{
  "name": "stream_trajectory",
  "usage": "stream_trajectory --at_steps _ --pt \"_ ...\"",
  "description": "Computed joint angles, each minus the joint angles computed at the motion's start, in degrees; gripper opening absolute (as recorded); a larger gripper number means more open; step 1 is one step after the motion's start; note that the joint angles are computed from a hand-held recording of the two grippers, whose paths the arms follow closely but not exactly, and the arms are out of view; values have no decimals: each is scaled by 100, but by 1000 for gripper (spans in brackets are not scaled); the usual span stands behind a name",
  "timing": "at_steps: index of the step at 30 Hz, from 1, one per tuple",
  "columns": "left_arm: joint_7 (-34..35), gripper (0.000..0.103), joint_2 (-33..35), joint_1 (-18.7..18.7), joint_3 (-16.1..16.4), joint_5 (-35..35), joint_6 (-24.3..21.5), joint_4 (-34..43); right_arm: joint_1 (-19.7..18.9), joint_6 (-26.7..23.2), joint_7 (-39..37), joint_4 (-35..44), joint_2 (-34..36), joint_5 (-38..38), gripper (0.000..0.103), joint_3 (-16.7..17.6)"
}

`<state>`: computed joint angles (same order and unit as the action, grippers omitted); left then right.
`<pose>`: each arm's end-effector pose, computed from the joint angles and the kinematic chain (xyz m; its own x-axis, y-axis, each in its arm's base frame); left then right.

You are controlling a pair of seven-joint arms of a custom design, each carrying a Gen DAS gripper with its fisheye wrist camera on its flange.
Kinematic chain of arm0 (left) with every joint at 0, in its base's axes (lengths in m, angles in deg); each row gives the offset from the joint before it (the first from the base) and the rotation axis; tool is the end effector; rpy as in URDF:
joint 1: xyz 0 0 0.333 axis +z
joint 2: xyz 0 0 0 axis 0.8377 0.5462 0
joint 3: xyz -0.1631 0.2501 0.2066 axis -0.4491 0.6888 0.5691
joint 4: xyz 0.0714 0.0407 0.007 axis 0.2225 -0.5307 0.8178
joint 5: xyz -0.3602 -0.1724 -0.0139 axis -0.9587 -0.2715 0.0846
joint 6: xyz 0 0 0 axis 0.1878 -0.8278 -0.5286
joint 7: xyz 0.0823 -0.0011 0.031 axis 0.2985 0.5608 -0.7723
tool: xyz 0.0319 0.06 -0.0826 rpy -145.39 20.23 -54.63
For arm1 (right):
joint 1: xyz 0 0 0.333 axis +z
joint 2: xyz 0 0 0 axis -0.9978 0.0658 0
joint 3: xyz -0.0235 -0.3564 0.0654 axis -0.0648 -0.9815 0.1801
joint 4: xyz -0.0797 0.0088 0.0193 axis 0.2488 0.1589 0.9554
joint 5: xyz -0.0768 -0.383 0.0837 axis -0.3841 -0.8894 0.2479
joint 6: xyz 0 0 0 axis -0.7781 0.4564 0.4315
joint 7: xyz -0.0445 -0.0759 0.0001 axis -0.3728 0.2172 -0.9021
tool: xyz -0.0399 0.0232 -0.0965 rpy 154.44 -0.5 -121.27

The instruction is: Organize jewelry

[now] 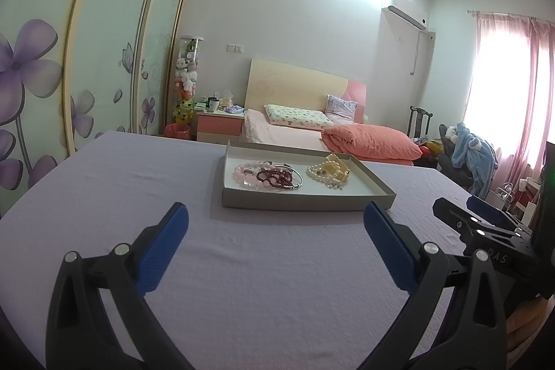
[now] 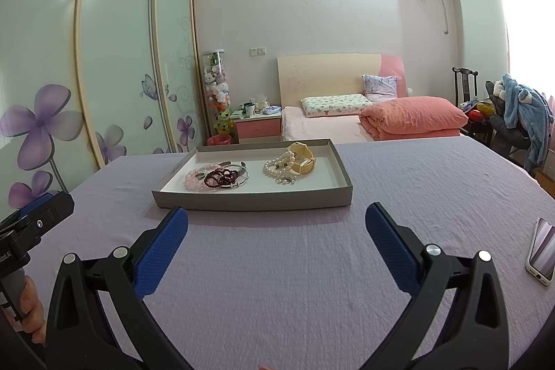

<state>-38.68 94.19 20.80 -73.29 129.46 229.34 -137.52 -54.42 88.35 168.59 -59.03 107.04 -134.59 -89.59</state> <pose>0.6907 -0.4457 0.5743 -0.2426 -0.9547 0.1723 -0.3673 -0.0740 -0.9271 0.6961 0.3288 0.5797 -0.0247 -0.9945 -0.1019 -0.3598 0.1040 -0.9272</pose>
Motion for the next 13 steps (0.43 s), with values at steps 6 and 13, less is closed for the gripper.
stream_trajectory --at_steps 6,13 --pt "-118 99 6 -64 105 134 26 13 5 27 27 -40 -19 -21 101 -8" --pt "-105 99 -14 -37 64 134 28 -14 -13 41 25 -50 -32 -17 101 2"
